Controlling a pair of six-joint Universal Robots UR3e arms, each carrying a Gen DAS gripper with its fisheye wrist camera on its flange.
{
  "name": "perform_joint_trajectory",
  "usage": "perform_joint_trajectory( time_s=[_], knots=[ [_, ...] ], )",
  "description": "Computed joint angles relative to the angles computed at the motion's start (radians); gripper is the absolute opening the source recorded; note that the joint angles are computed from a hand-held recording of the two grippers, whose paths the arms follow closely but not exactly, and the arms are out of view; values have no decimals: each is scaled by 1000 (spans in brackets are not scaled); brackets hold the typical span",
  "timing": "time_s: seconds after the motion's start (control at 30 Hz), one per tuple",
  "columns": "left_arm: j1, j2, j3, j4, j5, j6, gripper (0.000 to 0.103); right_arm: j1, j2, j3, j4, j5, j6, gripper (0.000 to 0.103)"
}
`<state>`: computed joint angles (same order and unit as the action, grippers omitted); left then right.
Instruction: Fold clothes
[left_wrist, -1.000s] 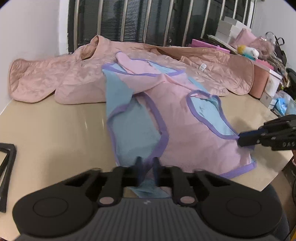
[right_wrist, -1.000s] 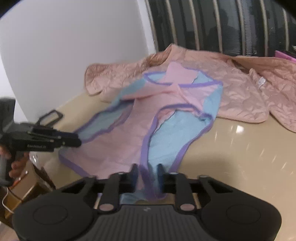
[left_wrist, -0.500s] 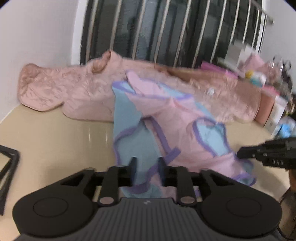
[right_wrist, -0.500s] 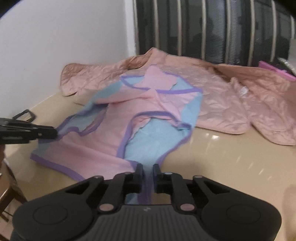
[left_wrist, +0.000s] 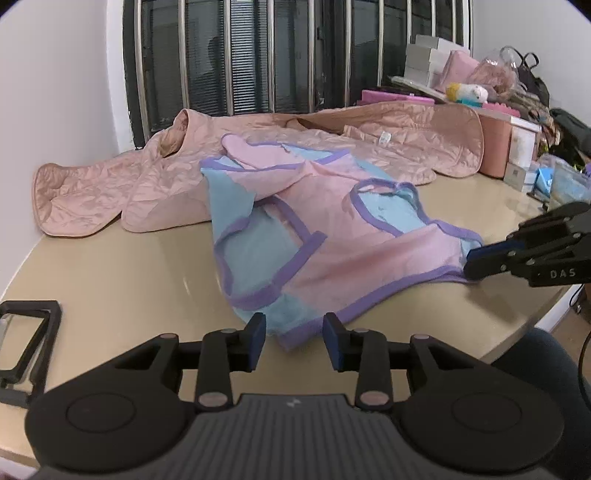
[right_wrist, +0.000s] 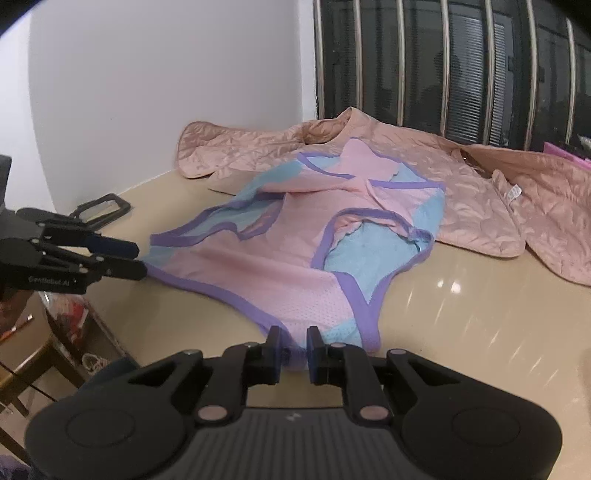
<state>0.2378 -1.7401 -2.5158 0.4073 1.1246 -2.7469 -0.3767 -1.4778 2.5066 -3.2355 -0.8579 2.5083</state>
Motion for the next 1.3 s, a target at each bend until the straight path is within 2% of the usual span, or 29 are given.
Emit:
perform_joint_trajectory(
  time_s=[0.03,0.07,0.1,0.23,0.3,0.33,0.37,0.43,0.5,0.53,0.57,0.6,0.67,0.7,0.73,0.77,0.9,1.0,1.1,1.17,1.2,1.3],
  knots=[
    [-7,-19,24,-9,9,-6,17,-1,22,-5,-26,1,27,12],
    [-16,-36,45,-16,21,-17,0,-1,50,-12,-63,0,60,8],
    [-30,-49,78,-27,56,-57,0,-2,68,-19,-85,0,92,7],
    [5,-14,120,-72,12,-154,0,-25,31,-49,-6,21,100,7],
    [-7,0,124,-96,39,-126,5,-21,17,-40,-10,10,87,8],
    [-3,23,104,-114,26,-82,14,-18,10,-34,-13,4,80,10],
    [1,47,85,-134,14,-36,33,-15,3,-28,-16,-2,72,11],
    [8,68,21,-94,-22,9,52,-11,-14,-18,-10,-7,53,19],
    [-12,56,19,-104,-17,37,51,-4,-10,-16,-6,-8,40,20],
    [-33,40,34,-114,7,43,46,4,-2,-20,-11,-17,40,20],
    [-45,29,50,-121,25,36,35,15,12,-27,-19,-31,42,20],
    [-58,17,66,-130,42,29,28,26,25,-37,-21,-47,43,20],
    [-68,-1,87,-129,58,9,6,31,29,-44,-6,-54,39,20],
    [-56,-3,95,-130,40,-10,5,26,26,-45,6,-45,34,19],
    [-44,-6,103,-132,21,-30,4,22,23,-50,26,-37,32,12],
    [-32,-8,112,-133,3,-51,4,19,19,-54,41,-29,34,9],
    [-15,-1,156,-121,-15,-148,4,-5,-8,-43,30,20,61,9],
    [-78,-71,234,-134,79,-153,6,20,38,-72,-27,1,103,9],
    [-133,-112,246,-129,172,-133,29,89,90,-110,-51,-112,100,13],
    [-127,-84,188,-87,168,-126,43,80,63,-71,-67,-101,65,23],
    [-123,-66,159,-68,168,-128,44,62,30,-45,-54,-77,43,32],
    [-139,-49,118,-34,197,-143,44,11,-42,25,-53,-24,15,31]
  ],
)
